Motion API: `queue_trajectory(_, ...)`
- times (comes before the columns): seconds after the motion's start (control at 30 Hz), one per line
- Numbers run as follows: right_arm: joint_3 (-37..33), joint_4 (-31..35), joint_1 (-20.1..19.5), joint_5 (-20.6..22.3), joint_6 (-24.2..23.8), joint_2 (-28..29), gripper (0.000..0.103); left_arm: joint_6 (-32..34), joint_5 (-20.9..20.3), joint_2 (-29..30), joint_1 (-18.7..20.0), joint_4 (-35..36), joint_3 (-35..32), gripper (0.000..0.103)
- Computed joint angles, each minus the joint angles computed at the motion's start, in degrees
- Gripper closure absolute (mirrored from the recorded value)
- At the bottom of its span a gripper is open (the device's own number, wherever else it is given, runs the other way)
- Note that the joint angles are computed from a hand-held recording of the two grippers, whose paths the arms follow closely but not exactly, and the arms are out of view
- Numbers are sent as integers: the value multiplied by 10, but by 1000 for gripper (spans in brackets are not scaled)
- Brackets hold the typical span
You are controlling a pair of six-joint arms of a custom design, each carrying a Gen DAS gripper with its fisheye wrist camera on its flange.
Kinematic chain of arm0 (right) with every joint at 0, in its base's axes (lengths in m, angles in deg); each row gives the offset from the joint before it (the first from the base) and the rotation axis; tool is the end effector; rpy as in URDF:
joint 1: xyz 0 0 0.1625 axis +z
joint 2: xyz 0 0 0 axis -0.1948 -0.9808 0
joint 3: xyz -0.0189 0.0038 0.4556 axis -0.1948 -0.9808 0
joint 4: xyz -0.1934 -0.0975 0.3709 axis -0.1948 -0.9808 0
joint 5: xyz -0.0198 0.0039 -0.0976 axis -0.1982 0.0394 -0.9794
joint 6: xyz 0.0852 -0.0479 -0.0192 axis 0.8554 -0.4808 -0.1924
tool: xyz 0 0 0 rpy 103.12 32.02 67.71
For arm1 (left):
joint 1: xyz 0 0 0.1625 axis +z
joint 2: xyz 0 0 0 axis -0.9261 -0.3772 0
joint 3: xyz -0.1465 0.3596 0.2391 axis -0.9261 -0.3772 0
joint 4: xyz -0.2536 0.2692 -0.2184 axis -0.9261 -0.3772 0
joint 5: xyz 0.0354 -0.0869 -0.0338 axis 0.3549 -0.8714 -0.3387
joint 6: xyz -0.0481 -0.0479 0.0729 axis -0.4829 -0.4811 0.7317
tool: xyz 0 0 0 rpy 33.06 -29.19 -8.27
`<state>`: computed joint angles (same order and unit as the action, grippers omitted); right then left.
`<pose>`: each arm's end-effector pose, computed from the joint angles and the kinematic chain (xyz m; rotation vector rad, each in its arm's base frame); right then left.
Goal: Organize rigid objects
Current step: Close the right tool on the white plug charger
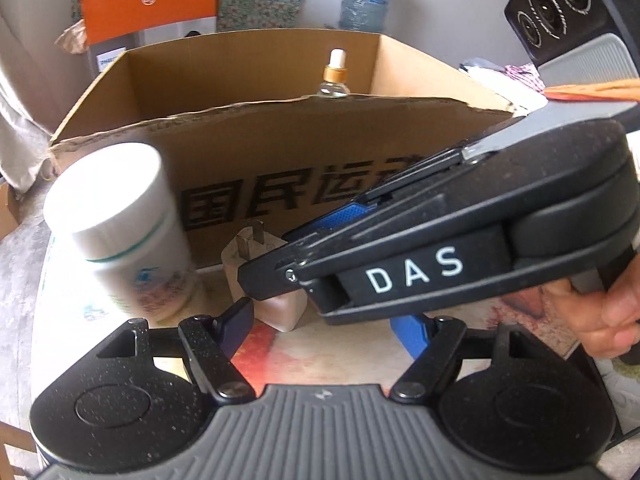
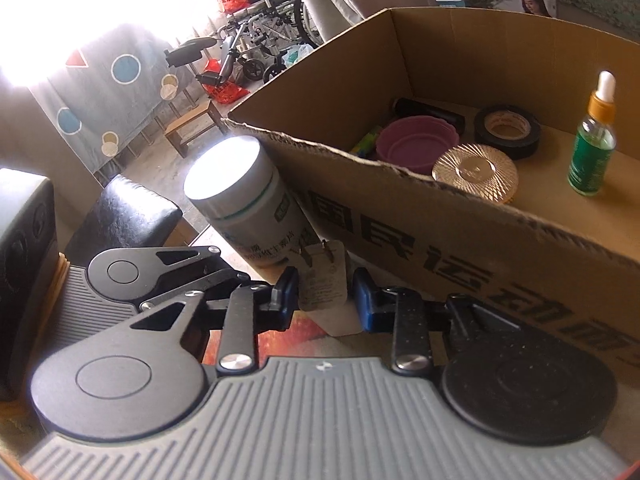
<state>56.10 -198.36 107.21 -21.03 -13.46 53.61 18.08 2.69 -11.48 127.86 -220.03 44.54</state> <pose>0.2087 -0.7681 0.0515 1.2352 -2.7583 0.2317 -0.1397 -0.6415 0.0813 0.4902 2.3893 -0.7738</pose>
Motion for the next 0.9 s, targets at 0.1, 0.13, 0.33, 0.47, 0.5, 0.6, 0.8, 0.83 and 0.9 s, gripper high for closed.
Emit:
queue_trajectory(0.1,13,-7,-5,-6,6,-13,74,4,-16,4,-4,7,-2,27)
queue_trajectory(0.13,17,-9,-6,-8,8,-17,74,6,-20,5,-6,8,-2,27)
queue_trajectory(0.33,56,-32,-18,-28,21,-53,74,26,-61,18,-15,17,-8,27)
queue_trajectory(0.47,84,-48,-27,-37,33,-78,74,48,-79,27,-23,17,-10,27)
queue_trajectory(0.5,88,-50,-30,-37,35,-82,74,55,-75,30,-26,13,-10,27)
queue_trajectory(0.6,97,-52,-39,-29,43,-90,74,88,-47,39,-36,-3,-10,27)
queue_trajectory(0.8,93,-43,-44,-11,55,-92,73,104,-6,52,-40,-15,-13,27)
queue_trajectory(0.83,92,-41,-44,-12,56,-91,73,108,-1,56,-39,-20,-17,27)
queue_trajectory(0.9,88,-34,-42,-15,61,-89,73,116,8,64,-37,-20,-24,27)
